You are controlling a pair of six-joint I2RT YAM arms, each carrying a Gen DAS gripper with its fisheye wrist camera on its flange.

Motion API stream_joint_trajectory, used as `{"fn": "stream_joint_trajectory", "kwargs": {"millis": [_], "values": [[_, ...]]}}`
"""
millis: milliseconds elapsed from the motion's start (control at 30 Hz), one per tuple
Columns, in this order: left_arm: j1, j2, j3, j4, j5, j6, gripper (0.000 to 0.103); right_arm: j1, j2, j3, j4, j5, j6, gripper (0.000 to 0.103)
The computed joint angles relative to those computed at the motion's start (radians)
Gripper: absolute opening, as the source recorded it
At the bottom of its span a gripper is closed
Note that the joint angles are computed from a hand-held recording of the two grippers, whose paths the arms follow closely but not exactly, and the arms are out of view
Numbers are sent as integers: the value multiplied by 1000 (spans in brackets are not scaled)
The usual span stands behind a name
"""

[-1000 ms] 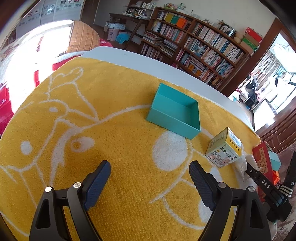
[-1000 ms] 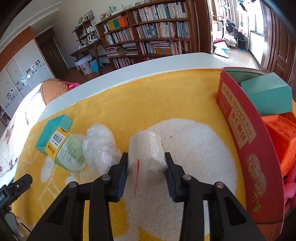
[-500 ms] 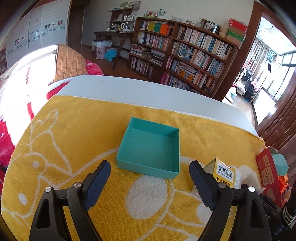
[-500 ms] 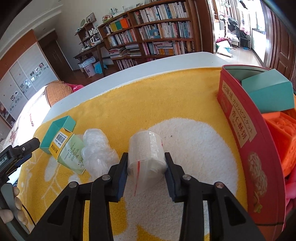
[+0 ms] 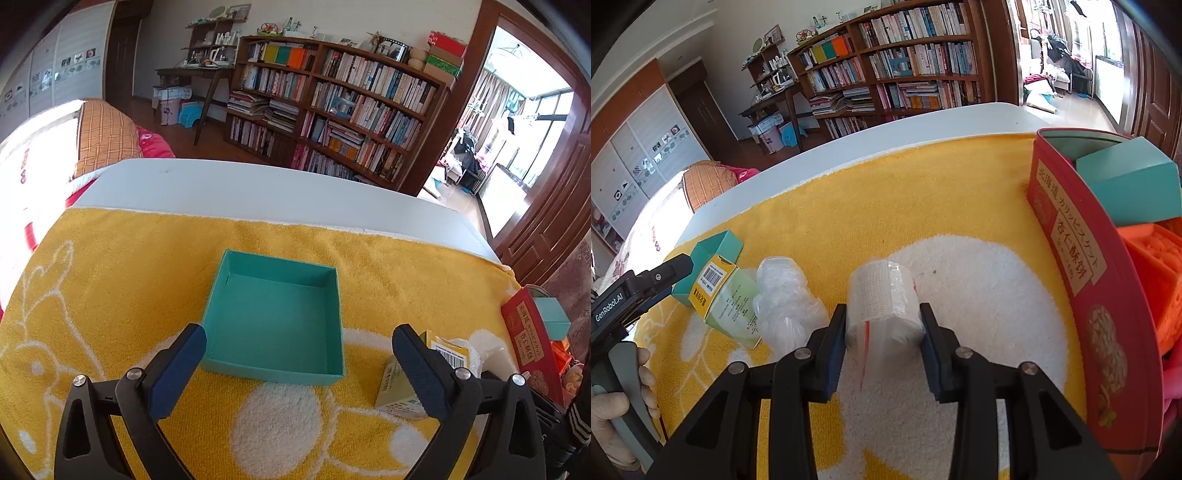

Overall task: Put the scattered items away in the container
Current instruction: 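Grasp the small open teal box with the left tool while the right tool holds the tape roll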

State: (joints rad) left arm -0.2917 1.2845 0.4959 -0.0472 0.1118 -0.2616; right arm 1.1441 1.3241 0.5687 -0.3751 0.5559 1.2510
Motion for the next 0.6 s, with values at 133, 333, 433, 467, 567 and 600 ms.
{"fn": "stream_joint_trajectory", "kwargs": {"millis": [133, 333, 433, 467, 567, 600], "values": [[4, 15, 17, -6, 2, -5, 102, -1, 0, -1, 1, 0, -1, 40], [-3, -35, -3, 12, -72, 14, 102, -3, 4, 1, 1, -1, -3, 40], [14, 22, 22, 7, -56, 43, 102, -5, 5, 3, 0, -2, -7, 40], [19, 40, 27, 14, -43, 48, 102, -5, 4, 3, 1, -2, -7, 40], [16, 94, 36, 39, -35, 68, 102, -5, 5, 3, 1, -2, -7, 40], [14, 109, 39, 44, -33, 72, 102, -5, 5, 3, 1, -2, -7, 40]]}}
